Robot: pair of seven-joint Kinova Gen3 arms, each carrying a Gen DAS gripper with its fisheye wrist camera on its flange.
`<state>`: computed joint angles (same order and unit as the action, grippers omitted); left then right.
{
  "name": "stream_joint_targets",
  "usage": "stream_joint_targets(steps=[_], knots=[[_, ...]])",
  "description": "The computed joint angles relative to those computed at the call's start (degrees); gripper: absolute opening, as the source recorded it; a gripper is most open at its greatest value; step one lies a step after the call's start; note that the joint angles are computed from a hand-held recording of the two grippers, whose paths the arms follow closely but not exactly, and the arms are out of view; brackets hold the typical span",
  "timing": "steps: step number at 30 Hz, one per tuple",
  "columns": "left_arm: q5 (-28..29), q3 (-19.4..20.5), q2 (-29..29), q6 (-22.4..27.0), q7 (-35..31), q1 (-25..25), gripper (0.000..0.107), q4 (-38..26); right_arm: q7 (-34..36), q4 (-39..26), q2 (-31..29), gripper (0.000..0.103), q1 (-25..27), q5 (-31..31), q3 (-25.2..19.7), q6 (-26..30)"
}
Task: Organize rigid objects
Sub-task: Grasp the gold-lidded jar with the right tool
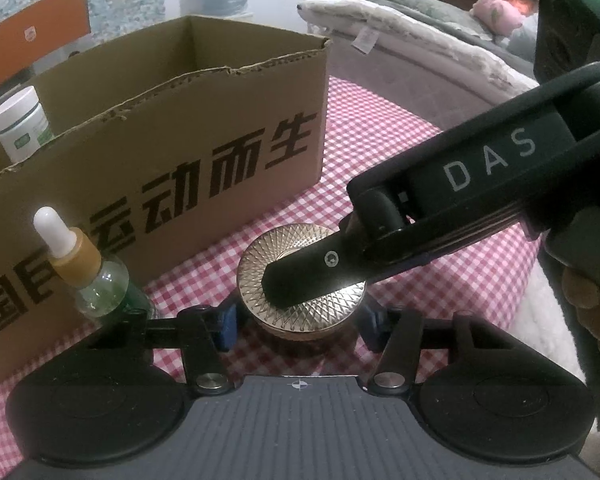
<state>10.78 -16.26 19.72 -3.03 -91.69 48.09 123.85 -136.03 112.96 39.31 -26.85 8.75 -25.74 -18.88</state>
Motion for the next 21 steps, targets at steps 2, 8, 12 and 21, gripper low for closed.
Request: stream_joint_targets(steps=[2,8,12,21], knots=[[0.1,-0.3,0.2,0.3,0.0,0.1,0.056,-0.4,0.0,-0.2,0.1,0.061,0.0,0.1,0.0,0.1],[-0.6,-0.3,-0.3,1.1,1.1,0.0,0.056,-0.6,0.1,0.1,-0.1,0.061,0.5,0.7,-0.4,0.4],[-1.1,-1.6,-0.6,1.3,1.9,1.3,0.056,-0.4,0.2,0.0,-0.3,0.061,0.8,0.8,-0.6,0.7],[0.0,-5.3,-1.4,0.2,1.6,5.4,0.055,0.3,0.9,1.2,-2.0,0.061,0.1,0.3,0.3,0.4]])
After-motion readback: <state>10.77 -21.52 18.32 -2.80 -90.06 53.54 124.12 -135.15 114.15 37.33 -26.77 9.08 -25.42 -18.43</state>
